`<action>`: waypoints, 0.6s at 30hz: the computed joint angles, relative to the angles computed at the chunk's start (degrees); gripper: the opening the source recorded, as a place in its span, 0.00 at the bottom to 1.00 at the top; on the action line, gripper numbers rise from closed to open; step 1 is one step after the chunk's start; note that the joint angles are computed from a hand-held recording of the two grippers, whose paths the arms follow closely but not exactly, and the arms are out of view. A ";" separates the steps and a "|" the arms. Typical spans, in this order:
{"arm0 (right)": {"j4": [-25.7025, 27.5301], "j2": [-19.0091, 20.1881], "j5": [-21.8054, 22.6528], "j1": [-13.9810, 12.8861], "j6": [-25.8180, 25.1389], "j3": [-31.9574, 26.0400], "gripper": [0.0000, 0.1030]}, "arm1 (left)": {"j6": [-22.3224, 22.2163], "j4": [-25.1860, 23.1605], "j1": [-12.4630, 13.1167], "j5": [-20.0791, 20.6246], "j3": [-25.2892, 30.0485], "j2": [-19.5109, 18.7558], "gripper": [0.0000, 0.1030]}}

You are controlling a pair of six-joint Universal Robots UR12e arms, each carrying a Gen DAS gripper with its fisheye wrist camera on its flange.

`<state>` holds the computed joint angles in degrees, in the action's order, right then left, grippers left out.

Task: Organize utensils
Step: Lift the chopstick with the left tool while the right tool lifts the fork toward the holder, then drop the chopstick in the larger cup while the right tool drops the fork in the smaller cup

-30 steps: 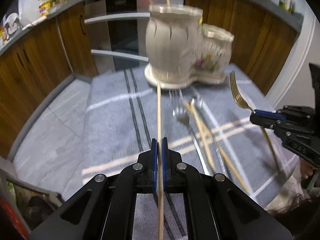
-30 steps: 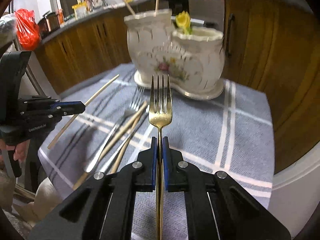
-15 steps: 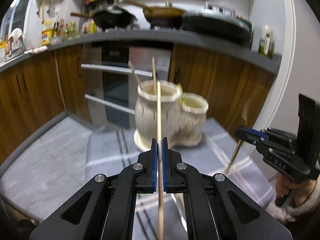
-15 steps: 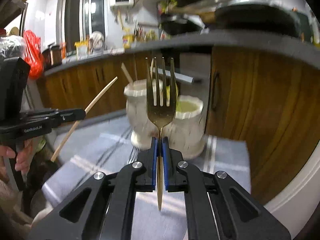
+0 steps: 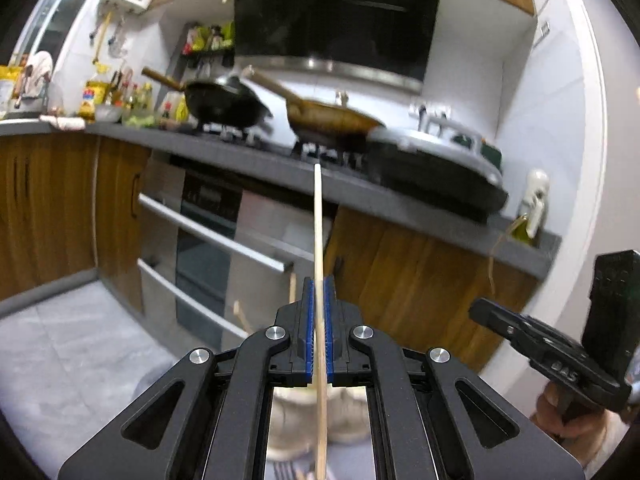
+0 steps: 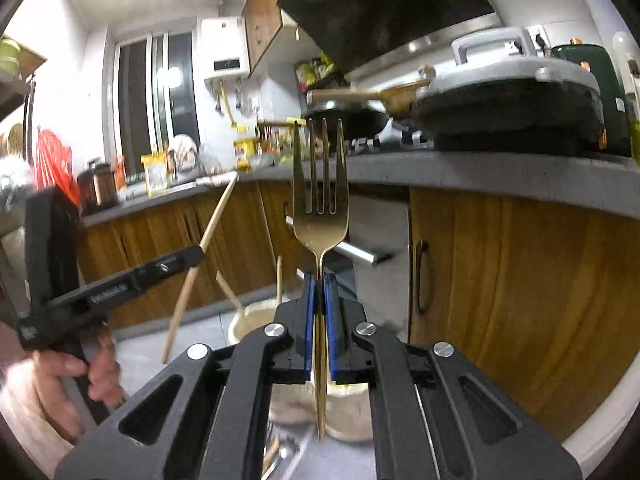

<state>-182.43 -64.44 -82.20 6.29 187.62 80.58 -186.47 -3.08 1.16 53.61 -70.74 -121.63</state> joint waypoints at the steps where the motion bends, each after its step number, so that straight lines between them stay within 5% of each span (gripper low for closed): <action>1: -0.77 0.51 -0.10 -0.09 0.54 -0.87 0.05 | -1.27 1.12 -0.28 0.53 1.30 -0.98 0.05; 8: -3.64 3.84 -3.47 -0.11 3.06 -5.27 0.05 | -2.27 3.67 -2.19 5.75 5.97 -4.92 0.05; 18: 1.76 6.51 -4.19 -0.40 3.34 -6.20 0.05 | 5.49 1.78 -3.21 8.50 6.12 -6.40 0.05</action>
<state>-180.67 -57.92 -86.39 5.89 190.96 74.38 -180.98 -1.30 -2.06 62.11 -64.62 -128.03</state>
